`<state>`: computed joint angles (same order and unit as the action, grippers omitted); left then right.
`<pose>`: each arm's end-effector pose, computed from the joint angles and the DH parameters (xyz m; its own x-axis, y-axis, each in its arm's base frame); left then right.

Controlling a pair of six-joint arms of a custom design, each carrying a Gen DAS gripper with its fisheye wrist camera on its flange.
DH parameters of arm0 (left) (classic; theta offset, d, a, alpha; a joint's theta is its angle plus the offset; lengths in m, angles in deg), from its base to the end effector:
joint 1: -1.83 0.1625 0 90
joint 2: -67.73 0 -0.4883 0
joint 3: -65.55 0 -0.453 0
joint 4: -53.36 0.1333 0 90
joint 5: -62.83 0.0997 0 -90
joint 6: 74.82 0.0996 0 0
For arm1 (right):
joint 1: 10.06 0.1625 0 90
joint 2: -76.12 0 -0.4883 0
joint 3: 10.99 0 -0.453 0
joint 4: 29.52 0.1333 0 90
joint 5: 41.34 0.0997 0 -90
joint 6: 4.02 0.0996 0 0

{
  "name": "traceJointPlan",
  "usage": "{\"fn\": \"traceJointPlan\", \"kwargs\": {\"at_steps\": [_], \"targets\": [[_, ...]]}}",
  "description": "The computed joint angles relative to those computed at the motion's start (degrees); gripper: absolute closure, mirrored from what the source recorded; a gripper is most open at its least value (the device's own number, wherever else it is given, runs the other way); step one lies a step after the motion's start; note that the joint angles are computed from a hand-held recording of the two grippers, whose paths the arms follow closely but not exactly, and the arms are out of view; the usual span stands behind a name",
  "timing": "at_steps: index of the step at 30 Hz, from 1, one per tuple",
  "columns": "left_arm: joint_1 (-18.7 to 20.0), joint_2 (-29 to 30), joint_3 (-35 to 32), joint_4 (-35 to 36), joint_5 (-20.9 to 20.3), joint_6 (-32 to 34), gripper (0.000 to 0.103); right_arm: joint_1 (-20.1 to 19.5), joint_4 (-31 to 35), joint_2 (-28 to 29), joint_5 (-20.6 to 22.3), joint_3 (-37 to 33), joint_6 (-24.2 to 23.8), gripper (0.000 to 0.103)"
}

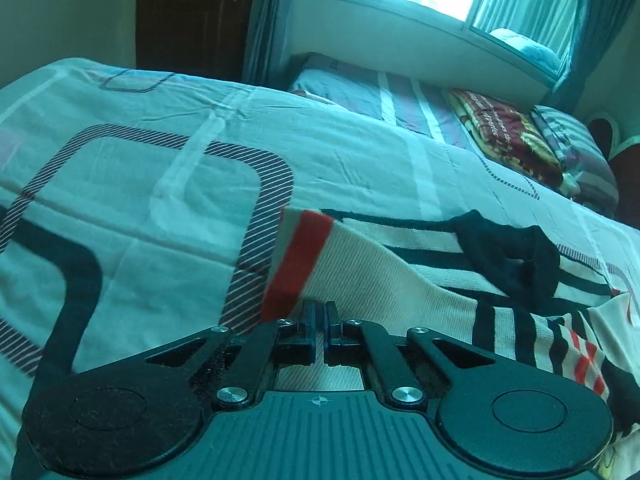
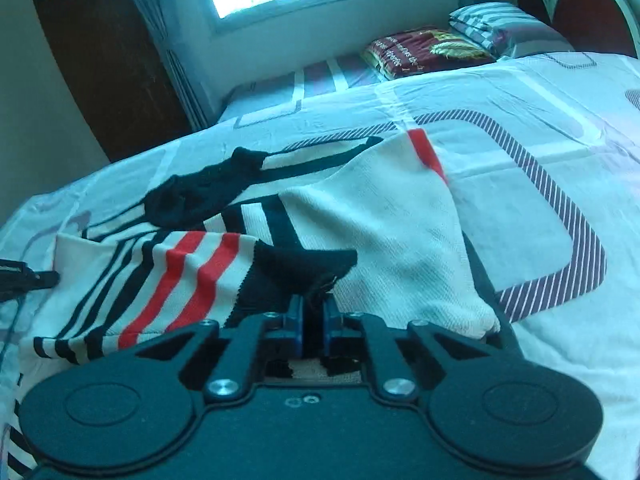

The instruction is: Fold small clothes

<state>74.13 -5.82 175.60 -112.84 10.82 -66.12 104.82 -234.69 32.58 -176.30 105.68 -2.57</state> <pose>-0.0059 -0.6587 0.3646 -0.8250 -0.0225 -0.5648 0.3629 0.7450 -0.5598 0.3123 -0.5239 0.0798 -0.8486 0.1486 0.5077 -0.2911 0.6702 -0.6827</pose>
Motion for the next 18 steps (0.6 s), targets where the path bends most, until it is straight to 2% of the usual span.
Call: {"fn": "traceJointPlan", "kwargs": {"at_steps": [1,3,6,9,11,12,13,14,15,17,18], "targets": [[0.20,0.36,-0.36,-0.21,-0.27,0.24,0.102,-0.05,0.07,-0.08,-0.15,-0.05,0.75,0.076],[0.56,1.17,-1.52,-0.01,-0.64,0.33,0.102,-0.05,-0.71,-0.10,-0.47,-0.08,1.57,0.068],[1.27,2.63,-3.63,0.37,-1.10,0.25,0.102,0.20,-2.20,0.38,-1.90,-0.37,-0.40,0.070],[1.72,3.75,-5.02,0.71,-1.32,0.29,0.102,-1.32,3.33,-0.77,1.61,-0.38,2.95,0.070],[1.74,3.93,-5.32,0.80,-1.43,0.06,0.102,-1.59,2.16,-0.53,2.19,-0.87,2.66,0.069],[1.75,3.95,-5.39,0.76,-1.55,0.20,0.102,-1.85,2.54,-0.67,3.04,-1.04,3.24,0.073],[1.80,4.00,-5.45,0.65,-1.67,0.32,0.102,-1.98,2.70,-0.79,3.84,-1.11,3.56,0.089],[1.88,4.06,-5.61,0.81,-1.84,0.19,0.102,-1.99,2.12,-0.82,4.77,-0.96,3.11,0.097],[1.96,4.07,-5.81,1.15,-1.99,-0.17,0.102,-1.59,1.05,-0.58,4.43,-0.90,1.82,0.096],[1.99,4.03,-5.87,0.94,-2.42,-0.46,0.102,-0.21,-2.83,0.75,0.22,-1.03,-2.90,0.097],[1.94,4.02,-5.81,0.69,-2.71,-0.32,0.102,0.10,-4.35,1.12,-1.60,-0.85,-3.61,0.097]]}}
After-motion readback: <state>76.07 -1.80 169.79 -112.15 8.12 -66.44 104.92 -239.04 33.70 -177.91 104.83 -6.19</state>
